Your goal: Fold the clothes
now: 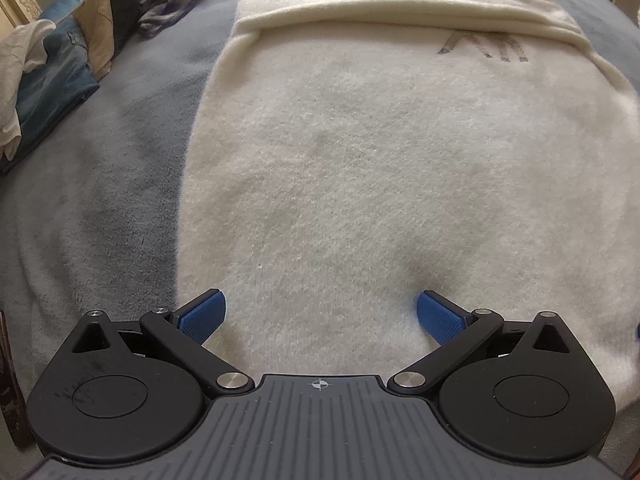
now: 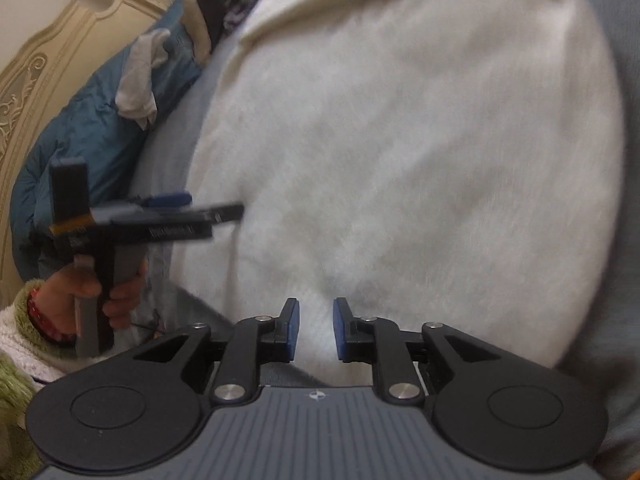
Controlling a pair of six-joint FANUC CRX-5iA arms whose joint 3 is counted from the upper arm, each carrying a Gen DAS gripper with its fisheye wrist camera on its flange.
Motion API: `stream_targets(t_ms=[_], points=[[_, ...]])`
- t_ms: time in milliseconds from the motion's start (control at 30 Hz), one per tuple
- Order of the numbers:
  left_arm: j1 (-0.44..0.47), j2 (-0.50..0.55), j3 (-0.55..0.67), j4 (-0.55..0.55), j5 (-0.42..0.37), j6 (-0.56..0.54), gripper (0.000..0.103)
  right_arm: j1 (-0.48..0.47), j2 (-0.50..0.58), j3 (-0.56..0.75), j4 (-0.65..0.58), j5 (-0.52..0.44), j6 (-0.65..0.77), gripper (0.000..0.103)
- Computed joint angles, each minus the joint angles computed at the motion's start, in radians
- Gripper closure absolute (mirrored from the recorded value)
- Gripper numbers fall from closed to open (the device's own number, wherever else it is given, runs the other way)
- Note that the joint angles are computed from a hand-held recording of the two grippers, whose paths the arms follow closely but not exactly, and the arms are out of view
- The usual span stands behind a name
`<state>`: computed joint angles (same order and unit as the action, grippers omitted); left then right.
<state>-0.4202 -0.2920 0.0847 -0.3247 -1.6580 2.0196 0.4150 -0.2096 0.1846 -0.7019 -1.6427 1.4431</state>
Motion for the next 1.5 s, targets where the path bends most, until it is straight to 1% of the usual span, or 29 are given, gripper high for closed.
stream_targets(t_ms=[67,100,233,300,467,900,1233,1500], points=[[-0.014,0.006,0.006,-0.015,-0.006,0.006,0.000,0.033,-0.010,0.002,0.048,0.044,-0.012,0.084],[-0.019,0.009,0.009,-0.021,-0.009,0.007,0.000,0.064,-0.019,-0.003,0.091,0.074,-0.022,0.083],[-0.041,0.020,0.022,-0.044,-0.024,0.015,0.000,0.227,-0.058,-0.059,0.311,0.197,-0.071,0.083],[-0.050,0.023,0.026,-0.054,-0.028,0.017,0.000,0.276,-0.065,-0.077,0.374,0.222,-0.085,0.083],[-0.063,0.029,0.031,-0.068,-0.033,0.018,0.000,0.347,-0.061,-0.100,0.468,0.227,-0.104,0.083],[-0.083,0.035,0.040,-0.089,-0.042,0.021,0.000,0.439,-0.075,-0.139,0.582,0.236,-0.116,0.083],[-0.098,0.040,0.046,-0.107,-0.050,0.022,0.000,0.475,-0.090,-0.164,0.624,0.251,-0.141,0.083],[-0.107,0.046,0.053,-0.116,-0.059,0.026,0.000,0.484,-0.100,-0.180,0.634,0.263,-0.149,0.082]])
